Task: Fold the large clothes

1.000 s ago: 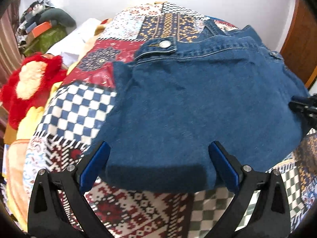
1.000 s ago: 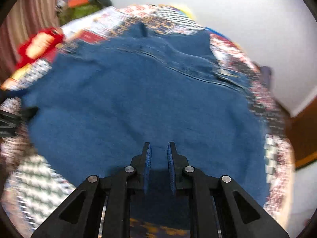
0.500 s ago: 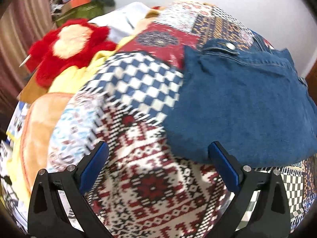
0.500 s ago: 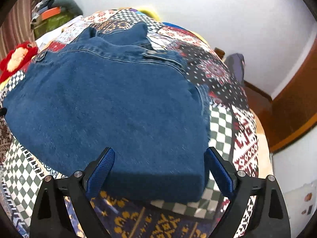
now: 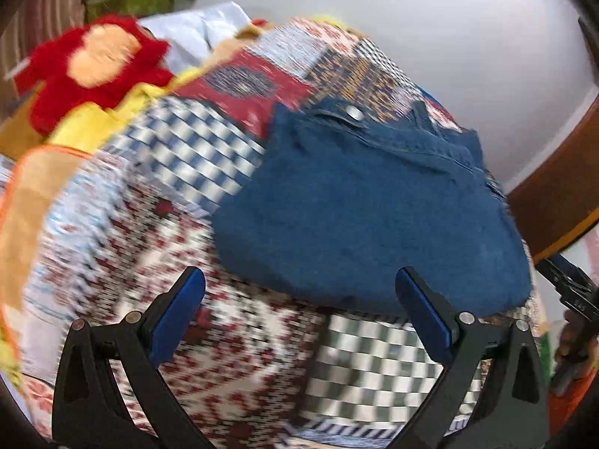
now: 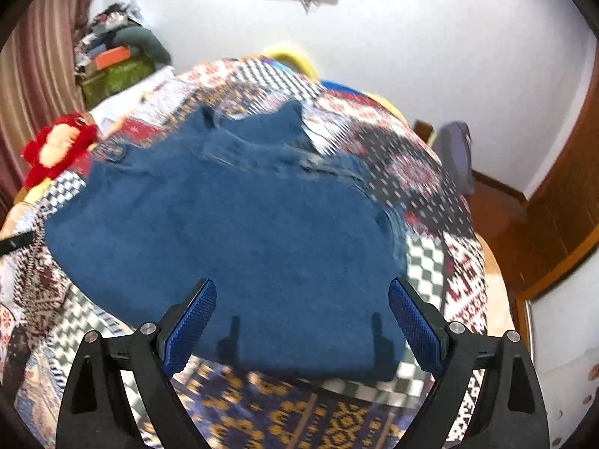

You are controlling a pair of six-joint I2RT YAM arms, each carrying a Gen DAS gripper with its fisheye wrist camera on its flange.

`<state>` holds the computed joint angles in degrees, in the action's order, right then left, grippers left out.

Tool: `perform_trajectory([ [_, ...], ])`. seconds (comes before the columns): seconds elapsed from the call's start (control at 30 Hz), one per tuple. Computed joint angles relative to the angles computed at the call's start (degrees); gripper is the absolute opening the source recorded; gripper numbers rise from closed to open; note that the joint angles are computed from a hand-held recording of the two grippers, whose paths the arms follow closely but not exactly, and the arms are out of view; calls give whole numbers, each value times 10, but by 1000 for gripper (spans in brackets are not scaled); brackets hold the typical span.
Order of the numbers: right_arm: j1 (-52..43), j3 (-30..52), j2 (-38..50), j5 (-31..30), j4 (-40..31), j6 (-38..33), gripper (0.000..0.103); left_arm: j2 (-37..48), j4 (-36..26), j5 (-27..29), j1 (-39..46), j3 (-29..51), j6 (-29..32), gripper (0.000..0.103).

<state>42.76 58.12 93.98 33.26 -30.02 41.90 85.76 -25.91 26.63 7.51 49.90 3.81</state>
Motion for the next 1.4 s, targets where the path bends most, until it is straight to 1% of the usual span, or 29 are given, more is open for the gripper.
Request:
perform_trajectory([
  [0.07,4,18,15,-3,11,-10,93,15,7,11,-14,0,-13,102],
  [0.17,3,40,46,-27,37,-24,94,55,10,34,-26,7,-31,102],
  [0.23,2,51,71,-46,53,-32,94,90,16,66,-27,14,-49,102],
  [0.3,-3,66,104,-65,62,-40,94,120,35,100,-24,16,-72,102],
  [0.43,-18,94,169,-115,68,-46,94,171,61,157,-26,30,-88,102],
  [0.5,-22,84,178,-121,92,-41,95,191,84,183,-28,36,-108,102],
  [0.6,-28,64,172,-129,122,-42,97,208,129,196,-34,38,-144,102],
  [0.63,-30,64,171,-134,123,-41,97,213,149,191,-39,40,-164,99],
  [0.67,-33,63,171,-136,125,-40,97,219,154,182,-42,46,-173,95],
  [0.7,-33,64,172,-137,126,-38,97,223,160,162,-50,53,-187,91],
  [0.73,-34,64,171,-137,125,-39,97,222,167,139,-57,56,-198,83],
  [0.77,-33,67,172,-135,121,-38,97,221,169,130,-58,57,-202,77],
  [0.8,-32,70,173,-133,117,-37,97,222,178,125,-59,58,-214,75],
  [0.87,-31,72,171,-134,108,-31,97,216,190,111,-61,56,-240,64],
  [0.9,-31,75,169,-137,102,-28,97,214,199,101,-60,54,-242,59],
  [0.93,-31,76,166,-143,96,-21,97,192,208,71,-65,44,-243,47],
  [0.97,-32,75,161,-149,93,-17,97,178,211,57,-66,40,-230,40],
  [1.03,-29,71,150,-162,90,-4,97,143,214,26,-74,30,-215,34],
  [1.13,-21,68,128,-168,77,7,97,85,219,7,-75,14,-204,30],
  [1.23,-6,82,110,-148,44,9,97,7,218,1,-65,-18,-190,29],
  [1.4,23,108,85,-115,14,3,97,-135,189,-27,-41,-67,-122,29],
])
